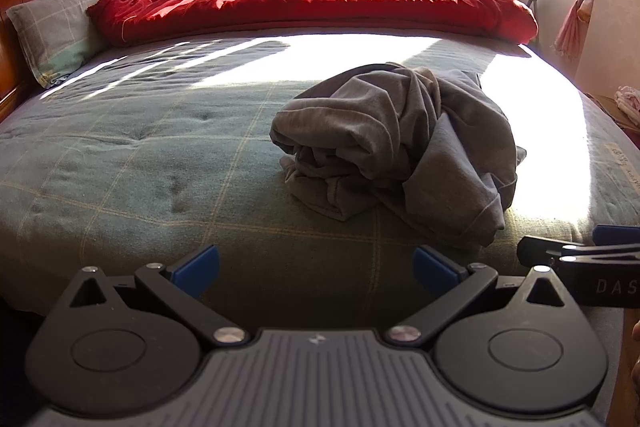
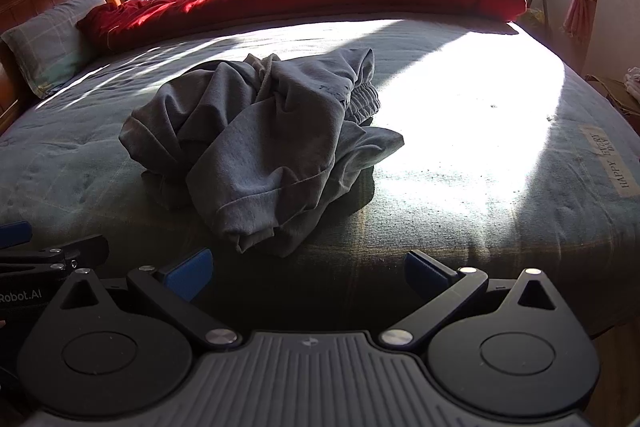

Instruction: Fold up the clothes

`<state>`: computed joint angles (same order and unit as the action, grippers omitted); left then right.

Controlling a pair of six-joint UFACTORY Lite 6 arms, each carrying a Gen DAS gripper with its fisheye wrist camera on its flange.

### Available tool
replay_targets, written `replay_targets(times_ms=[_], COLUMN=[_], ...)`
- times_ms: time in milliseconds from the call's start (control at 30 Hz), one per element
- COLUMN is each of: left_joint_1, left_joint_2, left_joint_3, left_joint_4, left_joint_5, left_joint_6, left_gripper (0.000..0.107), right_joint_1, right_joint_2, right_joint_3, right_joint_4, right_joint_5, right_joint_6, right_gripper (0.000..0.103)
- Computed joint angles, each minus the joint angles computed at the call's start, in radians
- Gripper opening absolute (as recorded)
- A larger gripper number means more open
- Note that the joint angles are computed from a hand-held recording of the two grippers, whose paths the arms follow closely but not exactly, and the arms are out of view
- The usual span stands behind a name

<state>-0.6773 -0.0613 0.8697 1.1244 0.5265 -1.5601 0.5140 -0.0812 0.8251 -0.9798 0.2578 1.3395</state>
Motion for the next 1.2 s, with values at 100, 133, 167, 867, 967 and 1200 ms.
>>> replay_targets(times_ms=[100, 133, 167, 867, 967, 1200], left_joint_1=[0.000, 0.001, 0.002, 0.001, 0.001, 0.007], left_joint_2=[0.006, 0.009, 0.009, -0.004, -0.006, -0.005], left_joint_3=[0.004, 0.006, 0.007, -0.003, -0.004, -0.006], left_joint_4=[0.001, 0.002, 0.002, 0.012, 0.014, 0.014], left_joint_5=[0.004, 0.003, 0.001, 0.005, 0.007, -0.001], left_joint_6=[-0.001, -0.001, -0.001, -0.014, -0.017, -0.018], left_gripper=[0.103, 0.103, 0.103, 0.103, 0.103, 0.103], right_joint_1=[-0.002, -0.002, -0.002, 0.005, 0.006, 0.007], right_joint_2=[0.002, 0.003, 0.005, -0.003, -0.003, -0.001], right_joint_3=[0.000, 0.001, 0.003, -0.002, -0.002, 0.000], right_joint_4=[0.003, 0.007, 0.012, -0.036, -0.037, -0.028], right_joint_5=[-0.002, -0.002, -0.002, -0.001, 0.000, 0.001], right_joint_6=[-0.002, -0.007, -0.013, 0.029, 0.030, 0.023], right_gripper=[0.103, 0.103, 0.103, 0.103, 0.103, 0.103])
